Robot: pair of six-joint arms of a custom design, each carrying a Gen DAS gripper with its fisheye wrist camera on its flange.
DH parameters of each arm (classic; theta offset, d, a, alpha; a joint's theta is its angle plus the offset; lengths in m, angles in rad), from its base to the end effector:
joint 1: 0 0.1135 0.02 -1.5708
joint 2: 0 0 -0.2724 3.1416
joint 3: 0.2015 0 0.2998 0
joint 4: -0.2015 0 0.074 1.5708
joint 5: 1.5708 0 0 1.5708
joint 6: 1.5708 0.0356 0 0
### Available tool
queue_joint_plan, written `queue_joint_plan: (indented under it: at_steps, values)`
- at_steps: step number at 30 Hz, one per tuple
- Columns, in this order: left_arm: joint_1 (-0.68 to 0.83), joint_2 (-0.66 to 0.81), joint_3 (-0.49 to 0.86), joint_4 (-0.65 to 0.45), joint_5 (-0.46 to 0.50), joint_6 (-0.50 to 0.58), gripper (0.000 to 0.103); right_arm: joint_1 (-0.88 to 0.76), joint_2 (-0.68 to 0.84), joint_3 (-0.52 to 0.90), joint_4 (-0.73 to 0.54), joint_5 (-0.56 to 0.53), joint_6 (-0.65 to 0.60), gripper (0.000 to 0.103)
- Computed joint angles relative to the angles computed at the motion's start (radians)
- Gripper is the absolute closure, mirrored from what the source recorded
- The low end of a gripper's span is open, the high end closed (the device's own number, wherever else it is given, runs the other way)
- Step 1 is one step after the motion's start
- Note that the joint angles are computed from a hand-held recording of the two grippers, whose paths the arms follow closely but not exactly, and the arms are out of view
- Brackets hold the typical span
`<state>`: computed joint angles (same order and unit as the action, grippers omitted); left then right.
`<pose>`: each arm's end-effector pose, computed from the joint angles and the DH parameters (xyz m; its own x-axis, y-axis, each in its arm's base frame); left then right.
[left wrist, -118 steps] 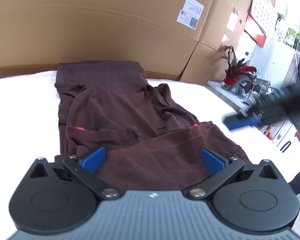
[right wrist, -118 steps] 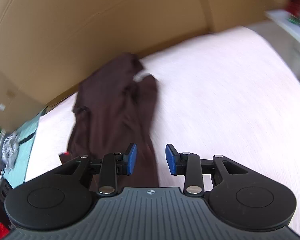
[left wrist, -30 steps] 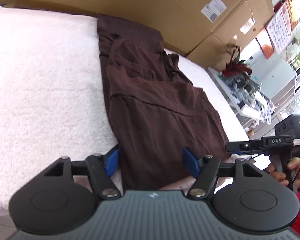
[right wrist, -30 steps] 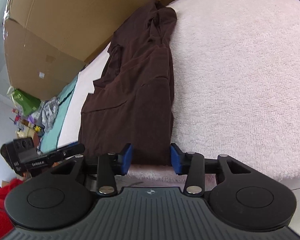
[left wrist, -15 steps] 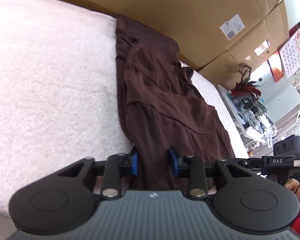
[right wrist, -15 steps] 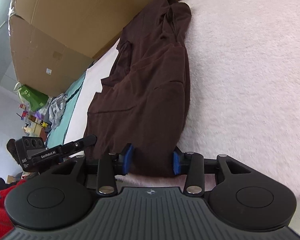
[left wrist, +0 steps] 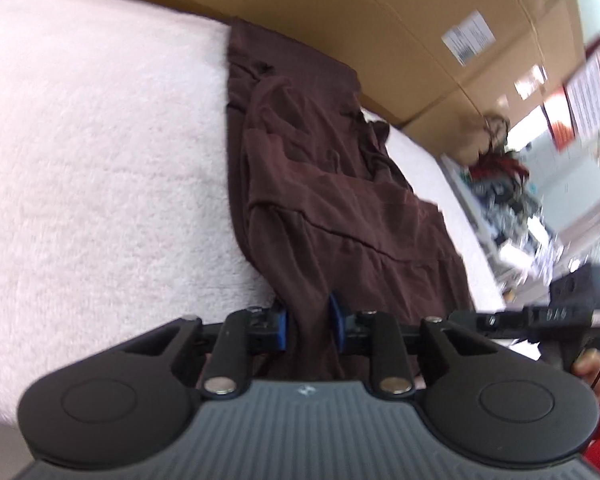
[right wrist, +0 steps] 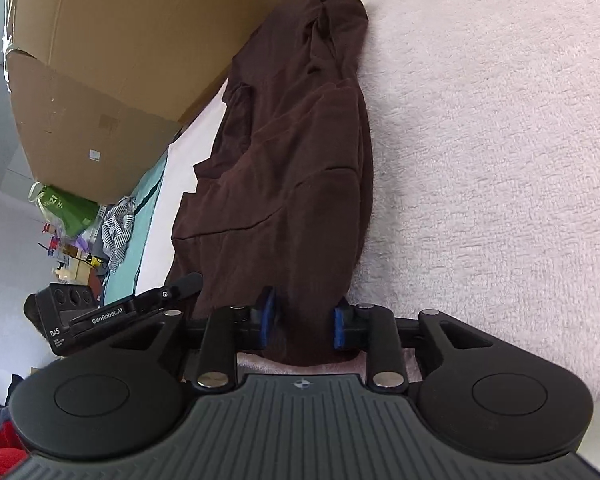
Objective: Fold clothes
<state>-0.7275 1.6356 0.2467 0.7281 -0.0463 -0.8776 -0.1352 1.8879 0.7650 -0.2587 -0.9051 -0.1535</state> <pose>0.1776 -0.1559 0.0401 -0.7829 -0.3317 -0.5263 0.0545 0.8062 -0.5891 0.3053 -0.0133 0.0393 -0.9521 0.0342 -0.3040 -0.2114 0.6447 0.7346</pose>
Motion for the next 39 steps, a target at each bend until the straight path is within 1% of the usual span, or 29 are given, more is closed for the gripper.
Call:
queue_joint_plan:
  at_steps: [1, 3, 4, 5, 6, 7, 9, 14, 16, 19, 22, 24, 25, 27, 29, 31, 33, 36, 37, 39]
  values:
    - [-0.004, 0.008, -0.004, 0.017, -0.008, -0.016, 0.078, -0.003, 0.002, -0.001, 0.006, -0.002, 0.009, 0.078]
    - [-0.006, 0.045, -0.016, 0.087, -0.019, -0.058, 0.077, -0.007, 0.007, -0.004, 0.018, -0.005, 0.027, 0.080]
    - [-0.014, 0.049, -0.015, 0.092, -0.034, -0.062, 0.079, -0.010, 0.010, -0.006, 0.025, -0.007, 0.036, 0.082]
    - [-0.029, 0.038, -0.007, 0.064, -0.058, -0.049, 0.081, -0.006, 0.005, -0.006, 0.023, 0.001, 0.036, 0.087]
    - [-0.042, 0.023, -0.002, 0.036, -0.077, -0.048, 0.084, 0.007, -0.009, -0.003, 0.012, 0.024, 0.026, 0.087]
    - [-0.054, 0.004, 0.001, 0.010, -0.091, -0.059, 0.091, 0.020, -0.022, 0.000, 0.000, 0.046, 0.015, 0.087]
    - [-0.077, -0.031, 0.008, -0.043, -0.120, -0.083, 0.096, 0.034, -0.052, 0.003, -0.029, 0.069, 0.013, 0.087]
    - [-0.135, -0.152, -0.043, -0.088, -0.166, -0.161, 0.097, -0.003, -0.127, -0.008, -0.093, -0.028, 0.015, 0.088]
    - [-0.162, -0.207, -0.062, -0.126, -0.174, -0.179, 0.097, -0.005, -0.151, -0.016, -0.140, -0.029, -0.027, 0.088]
    - [-0.222, -0.253, -0.100, -0.145, -0.200, -0.223, 0.097, -0.018, -0.168, -0.036, -0.203, -0.013, -0.095, 0.088]
    - [-0.263, -0.192, -0.126, -0.089, -0.214, -0.286, 0.096, -0.051, -0.153, -0.056, -0.225, 0.007, -0.123, 0.088]
    - [-0.280, -0.148, -0.138, -0.032, -0.227, -0.315, 0.096, -0.049, -0.132, -0.066, -0.200, 0.039, -0.090, 0.088]
    - [-0.281, -0.148, -0.140, -0.025, -0.228, -0.318, 0.096, -0.048, -0.129, -0.070, -0.193, 0.043, -0.077, 0.088]
    - [-0.269, -0.169, -0.140, -0.040, -0.212, -0.313, 0.096, -0.052, -0.137, -0.074, -0.196, 0.036, -0.061, 0.087]
    - [-0.236, -0.219, -0.151, -0.068, -0.165, -0.337, 0.096, -0.059, -0.147, -0.059, -0.234, 0.023, -0.050, 0.087]
    - [-0.187, -0.313, -0.177, -0.110, -0.098, -0.382, 0.097, -0.083, -0.142, -0.031, -0.299, -0.012, -0.044, 0.087]
    - [-0.144, -0.427, -0.192, -0.193, -0.042, -0.415, 0.097, -0.109, -0.135, -0.005, -0.361, -0.050, -0.025, 0.087]
    - [-0.106, -0.550, -0.177, -0.341, 0.004, -0.382, 0.097, -0.128, -0.137, 0.015, -0.417, -0.089, 0.011, 0.087]
    - [-0.091, -0.568, -0.168, -0.370, 0.021, -0.368, 0.097, -0.131, -0.146, 0.010, -0.415, -0.104, 0.034, 0.088]
    - [-0.051, -0.589, -0.156, -0.391, 0.065, -0.354, 0.097, -0.132, -0.168, 0.000, -0.400, -0.134, 0.089, 0.088]
